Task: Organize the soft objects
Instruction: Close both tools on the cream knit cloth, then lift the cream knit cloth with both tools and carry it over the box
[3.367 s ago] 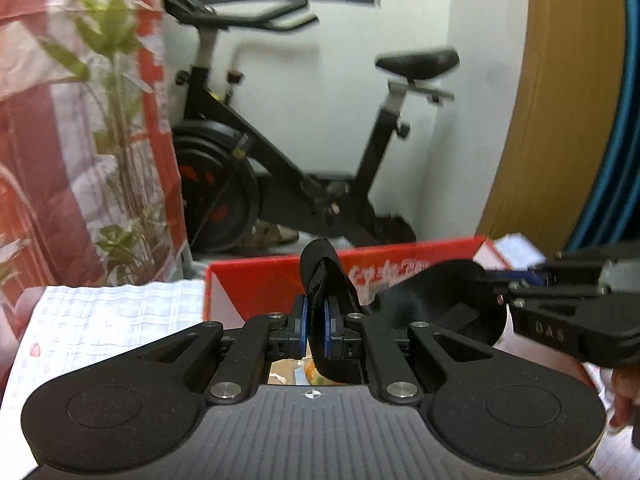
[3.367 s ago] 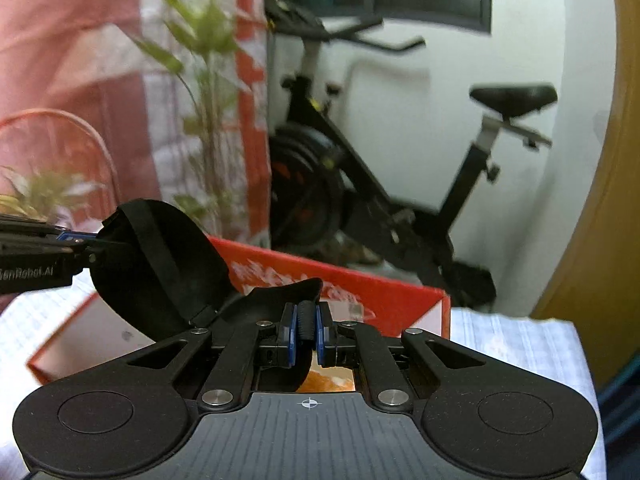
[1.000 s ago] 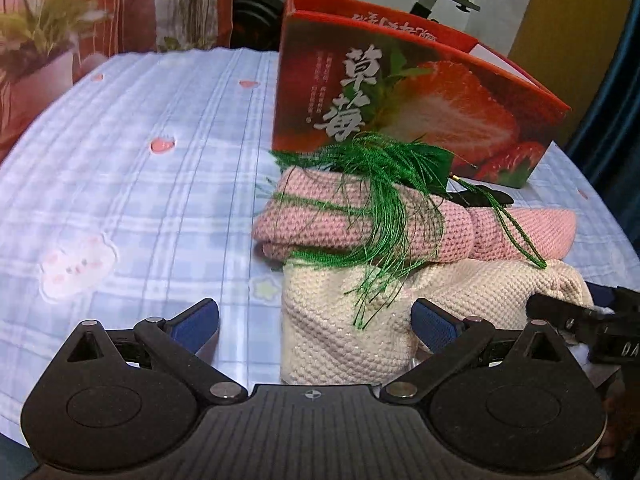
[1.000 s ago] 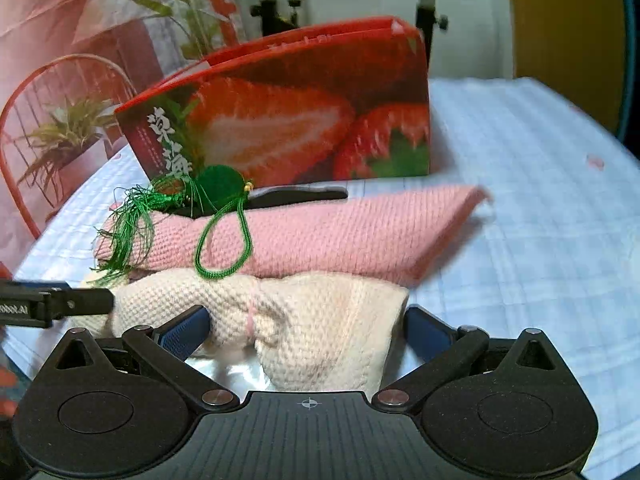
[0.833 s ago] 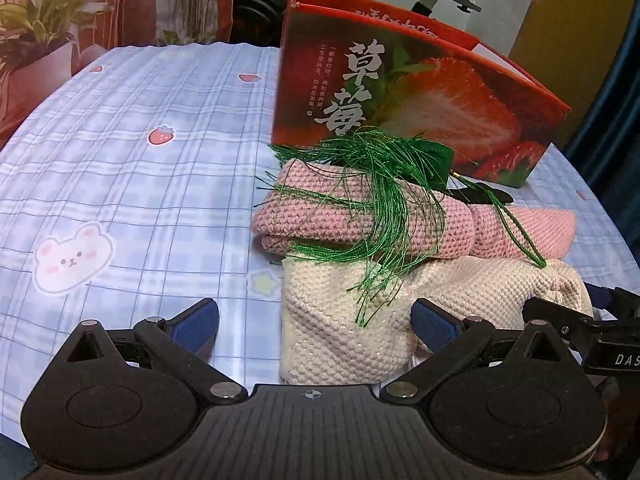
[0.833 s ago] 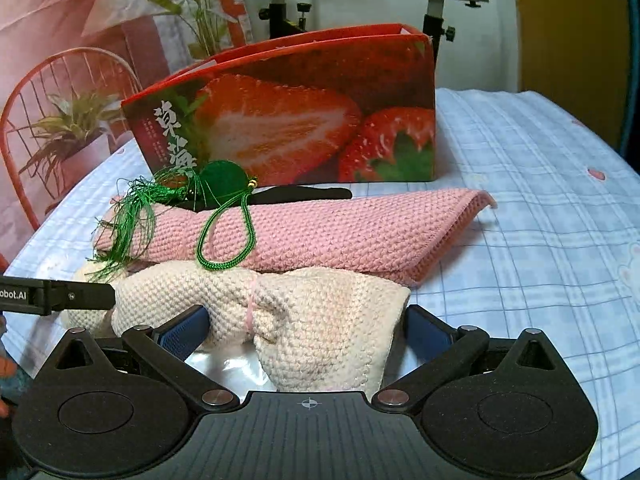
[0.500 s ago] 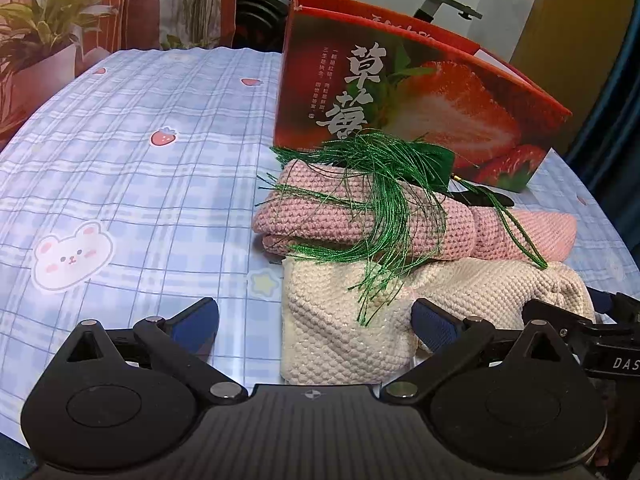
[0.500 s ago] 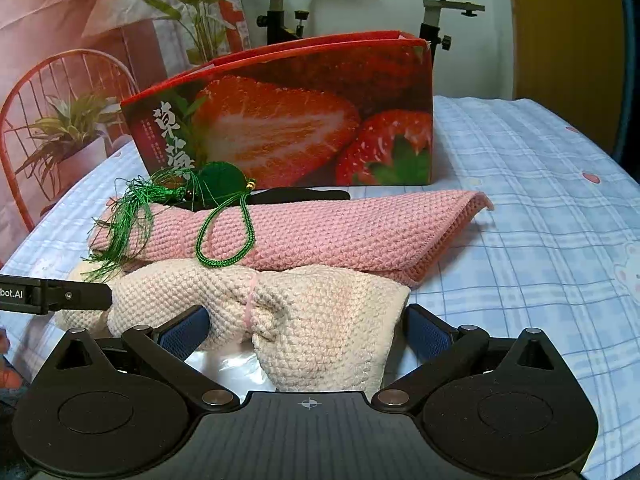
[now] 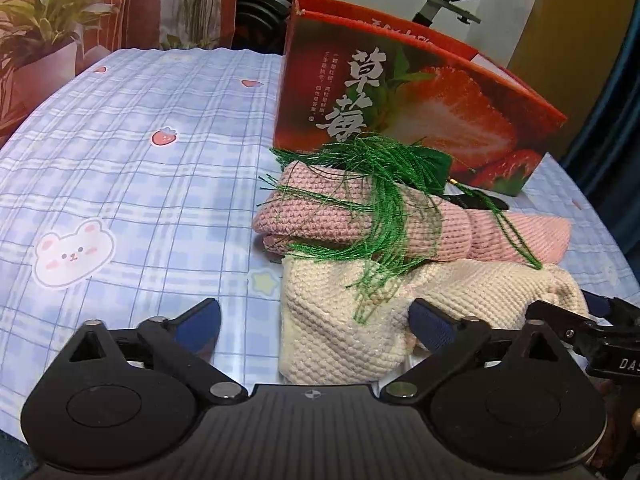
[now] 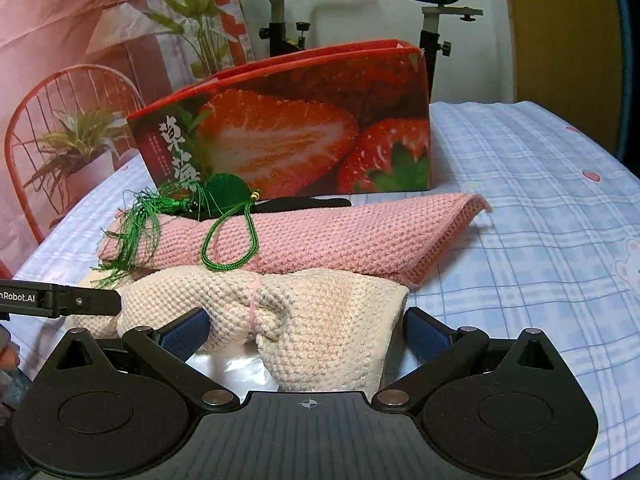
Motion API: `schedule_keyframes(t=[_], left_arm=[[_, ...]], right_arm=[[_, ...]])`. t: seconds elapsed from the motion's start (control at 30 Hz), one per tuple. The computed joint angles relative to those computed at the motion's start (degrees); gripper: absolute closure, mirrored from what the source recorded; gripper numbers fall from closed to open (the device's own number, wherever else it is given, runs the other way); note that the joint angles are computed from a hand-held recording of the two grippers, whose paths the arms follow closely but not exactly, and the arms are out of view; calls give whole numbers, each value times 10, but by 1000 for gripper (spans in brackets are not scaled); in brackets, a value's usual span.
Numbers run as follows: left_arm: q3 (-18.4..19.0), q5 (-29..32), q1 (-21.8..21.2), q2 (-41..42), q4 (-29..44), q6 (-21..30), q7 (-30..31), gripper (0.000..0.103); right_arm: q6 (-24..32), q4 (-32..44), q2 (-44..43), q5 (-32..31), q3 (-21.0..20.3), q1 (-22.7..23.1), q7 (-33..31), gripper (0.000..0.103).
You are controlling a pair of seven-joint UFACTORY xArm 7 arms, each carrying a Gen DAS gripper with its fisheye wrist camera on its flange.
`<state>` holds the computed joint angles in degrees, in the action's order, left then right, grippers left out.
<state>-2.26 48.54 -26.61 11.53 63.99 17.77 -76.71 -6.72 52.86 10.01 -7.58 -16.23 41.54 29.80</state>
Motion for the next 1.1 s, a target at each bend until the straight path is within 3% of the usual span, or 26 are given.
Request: schedule_keyframes(t=[0.07,0.13,0.17,0.23,0.3,0.4,0.53,0.63,0.8,1.1], left_arm=[[1,14,-2,-6,-5,-12,-3,20],[3,38,-7,-12,-7,-17,-13,33],[0,44,-7,-14,-8,-17,-14,35],[-5,52,-7,-18,-11,-18,-13,46],[-6,65,-6,-23,-18,-25,-23,52],[-8,85,-2,-33,-29,-33,-45,61],[-14,99,8,-41,-40,-39,-67,61],[-17,106,13,-44,-46,-44,-83,61],[-19,109,22,-46,-53,-55,-96,61],[-12,123,23,-38,-52,-74,-116,59]], right_arm=[[-8,-7,-5,-2,-14,14,0,1],[-22,-15,-10,6,32,-29,-15,6],[-25,-18,-13,12,31,-26,-24,8],[-21,-19,-16,27,-5,14,-42,14],[-25,-24,-22,37,5,8,-57,19],[-43,-37,-27,79,-67,89,-86,29],[-57,-49,-36,133,-82,115,-120,44],[-58,-48,-36,148,-62,97,-137,46],[-59,-47,-34,240,-119,173,-224,47],[-75,-49,-33,259,-17,72,-238,57]])
